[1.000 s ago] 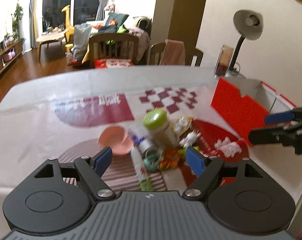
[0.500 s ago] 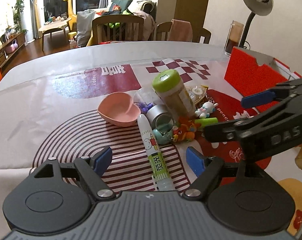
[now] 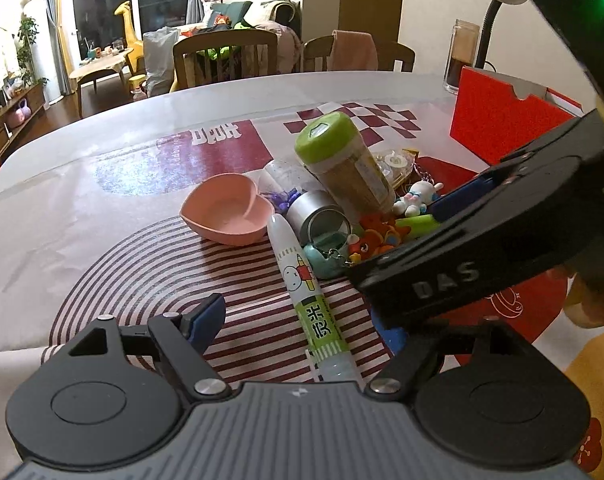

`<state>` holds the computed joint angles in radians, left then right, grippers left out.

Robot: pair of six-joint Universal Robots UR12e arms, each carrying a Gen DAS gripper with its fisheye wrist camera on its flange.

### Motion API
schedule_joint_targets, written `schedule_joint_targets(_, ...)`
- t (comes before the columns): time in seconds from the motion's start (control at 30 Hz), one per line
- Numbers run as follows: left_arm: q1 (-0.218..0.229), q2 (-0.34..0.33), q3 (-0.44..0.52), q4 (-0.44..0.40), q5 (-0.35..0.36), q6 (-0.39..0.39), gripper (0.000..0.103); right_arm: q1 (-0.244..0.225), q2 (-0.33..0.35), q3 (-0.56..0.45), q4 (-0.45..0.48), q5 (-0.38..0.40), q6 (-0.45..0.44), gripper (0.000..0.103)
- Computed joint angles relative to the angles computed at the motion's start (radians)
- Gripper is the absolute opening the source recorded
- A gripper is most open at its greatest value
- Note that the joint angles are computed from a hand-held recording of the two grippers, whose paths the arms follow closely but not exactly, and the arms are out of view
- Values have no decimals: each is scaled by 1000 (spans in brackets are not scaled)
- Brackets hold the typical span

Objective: Organize rigid objects
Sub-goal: 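Grasp the white glue stick with the left tool while the right tool grasps the red dragon toy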

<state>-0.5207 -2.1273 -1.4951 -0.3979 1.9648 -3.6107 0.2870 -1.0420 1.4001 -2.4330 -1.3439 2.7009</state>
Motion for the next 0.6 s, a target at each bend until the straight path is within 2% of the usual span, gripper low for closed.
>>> schedule_joint_targets(0.27,1,-5,1,-3,5,4,58,17,10,-3,-27,-29,-14,83)
schedule_joint_targets(0.53,2,-10,5,-3,21,18,39,26,7,6,-62,-52,-46,63)
schedule_joint_targets(0.6,0,-11,11,-17,30,23,36,24,5,7,-62,-44,-46,54)
